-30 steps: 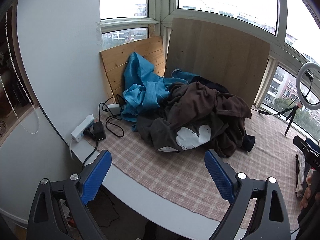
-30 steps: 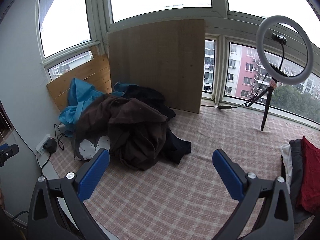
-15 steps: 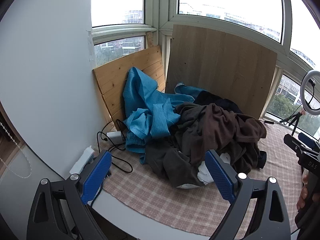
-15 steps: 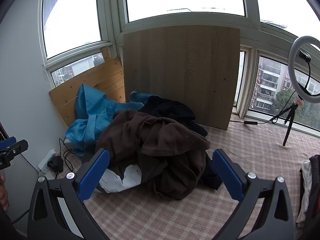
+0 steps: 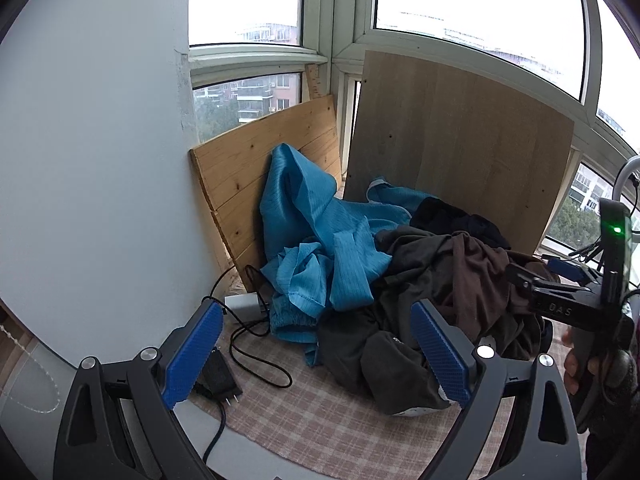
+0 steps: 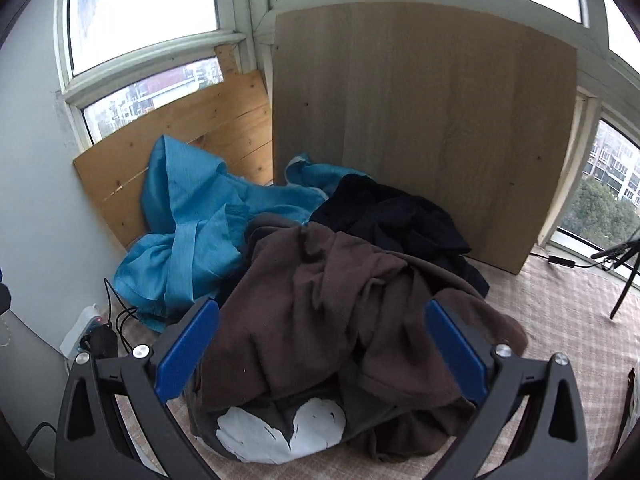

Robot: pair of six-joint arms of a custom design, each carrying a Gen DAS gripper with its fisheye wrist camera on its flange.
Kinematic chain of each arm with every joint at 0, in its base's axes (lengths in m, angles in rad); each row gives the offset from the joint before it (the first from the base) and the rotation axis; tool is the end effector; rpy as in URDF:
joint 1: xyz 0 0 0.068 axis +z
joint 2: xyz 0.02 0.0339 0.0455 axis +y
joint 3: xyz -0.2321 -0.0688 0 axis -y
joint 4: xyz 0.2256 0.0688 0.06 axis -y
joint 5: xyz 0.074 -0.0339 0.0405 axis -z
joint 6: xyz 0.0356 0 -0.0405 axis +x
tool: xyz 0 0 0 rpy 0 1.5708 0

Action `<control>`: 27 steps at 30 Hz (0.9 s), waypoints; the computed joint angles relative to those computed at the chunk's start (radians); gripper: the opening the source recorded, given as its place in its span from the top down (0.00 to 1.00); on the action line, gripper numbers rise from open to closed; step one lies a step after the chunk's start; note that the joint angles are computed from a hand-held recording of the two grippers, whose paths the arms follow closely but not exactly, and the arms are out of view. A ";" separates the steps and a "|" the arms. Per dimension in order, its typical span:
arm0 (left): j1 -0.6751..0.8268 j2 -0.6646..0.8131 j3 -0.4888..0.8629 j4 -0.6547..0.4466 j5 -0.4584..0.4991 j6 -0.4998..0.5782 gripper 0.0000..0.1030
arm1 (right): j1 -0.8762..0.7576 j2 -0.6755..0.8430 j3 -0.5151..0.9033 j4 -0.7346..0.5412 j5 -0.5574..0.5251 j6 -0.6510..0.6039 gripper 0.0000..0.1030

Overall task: Fold clothes
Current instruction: 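Grasp the brown fleece garment with the right tool and lift it up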

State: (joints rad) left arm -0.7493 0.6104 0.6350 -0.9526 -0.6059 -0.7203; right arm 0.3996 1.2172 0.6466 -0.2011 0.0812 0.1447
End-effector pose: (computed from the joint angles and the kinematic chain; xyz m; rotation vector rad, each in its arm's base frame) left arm 0.0986 -0.0640 0.2294 -0.2039 2.2799 0.0198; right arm 0.2226 0.0909 0.1835 -0.2582 2.3317 0.1745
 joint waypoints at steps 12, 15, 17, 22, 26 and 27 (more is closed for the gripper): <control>0.426 -0.081 -0.135 0.217 0.325 0.249 0.08 | -0.212 0.537 0.388 -0.161 -0.361 -0.045 0.91; 0.523 -0.070 -0.153 0.264 0.409 0.279 0.08 | -0.302 0.429 0.412 -0.196 -0.480 -0.021 0.93; 0.551 -0.046 -0.154 0.293 0.433 0.292 0.08 | -0.323 0.363 0.461 -0.238 -0.491 -0.026 0.93; 0.553 0.009 -0.139 0.335 0.451 0.321 0.08 | -0.304 0.309 0.659 -0.280 -0.470 0.017 0.93; 0.544 0.017 -0.123 0.337 0.449 0.338 0.08 | -0.281 0.315 0.871 -0.311 -0.427 0.050 0.93; 0.545 0.018 -0.119 0.337 0.452 0.342 0.08 | -0.272 0.326 0.937 -0.329 -0.401 0.049 0.93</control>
State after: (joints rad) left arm -0.2041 0.6286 0.5155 -0.6154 -0.1538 -0.3787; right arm 0.1272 1.5431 1.5837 -0.5306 -0.3201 0.1932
